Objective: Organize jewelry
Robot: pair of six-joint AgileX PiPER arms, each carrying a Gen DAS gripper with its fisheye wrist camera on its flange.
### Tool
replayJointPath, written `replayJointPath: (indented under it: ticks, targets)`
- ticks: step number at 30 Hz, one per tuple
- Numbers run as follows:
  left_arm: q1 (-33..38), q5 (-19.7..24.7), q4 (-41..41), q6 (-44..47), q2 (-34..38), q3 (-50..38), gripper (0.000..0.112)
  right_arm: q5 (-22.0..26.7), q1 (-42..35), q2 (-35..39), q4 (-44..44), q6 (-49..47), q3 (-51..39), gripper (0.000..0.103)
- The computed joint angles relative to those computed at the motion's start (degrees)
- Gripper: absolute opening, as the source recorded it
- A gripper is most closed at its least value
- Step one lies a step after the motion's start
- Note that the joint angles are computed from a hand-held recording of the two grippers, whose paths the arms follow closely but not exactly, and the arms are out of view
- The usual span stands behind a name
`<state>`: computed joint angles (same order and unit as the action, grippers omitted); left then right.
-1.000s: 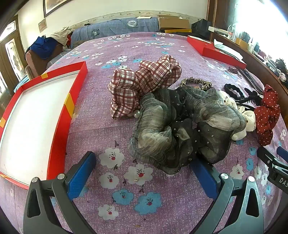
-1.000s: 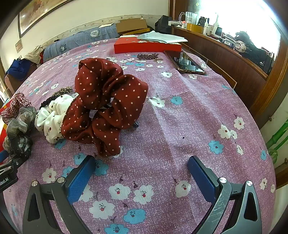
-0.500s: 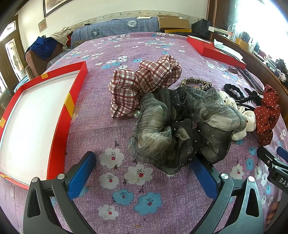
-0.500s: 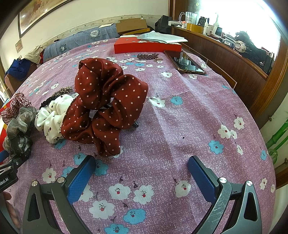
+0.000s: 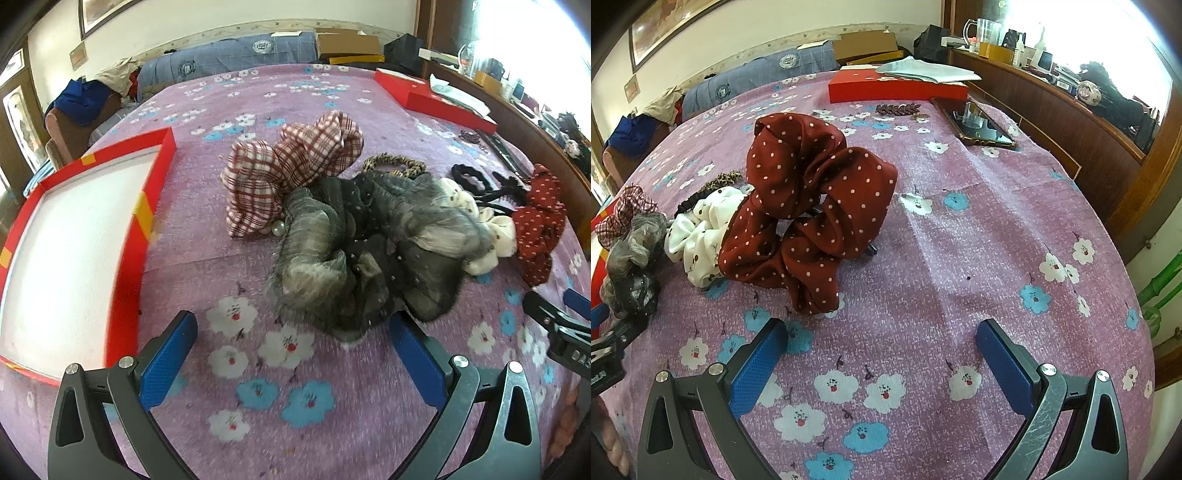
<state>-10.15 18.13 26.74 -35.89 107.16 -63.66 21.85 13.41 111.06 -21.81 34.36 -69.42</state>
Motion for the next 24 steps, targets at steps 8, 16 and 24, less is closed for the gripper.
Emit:
replayJointPath:
  ticks: [8,16,24]
  targets:
    - [-2.7,-2.1,21.3,-20.0,-13.7,12.1,0.103,0.2,-0.2,-6.5,4.0,-0.1,7.2,0.103]
    - [-6.6,-0.3,29.5,-28.6,-20.9,19.4,0.103,-2.0,4.1,-18.9,-15.3,23.0,19.4,0.103]
    - [-8.3,1.4,36.7,-36.0,-28.1,26.5,0.103,2.2,12.3,-29.3,-35.9,49.4,27.6,0.103]
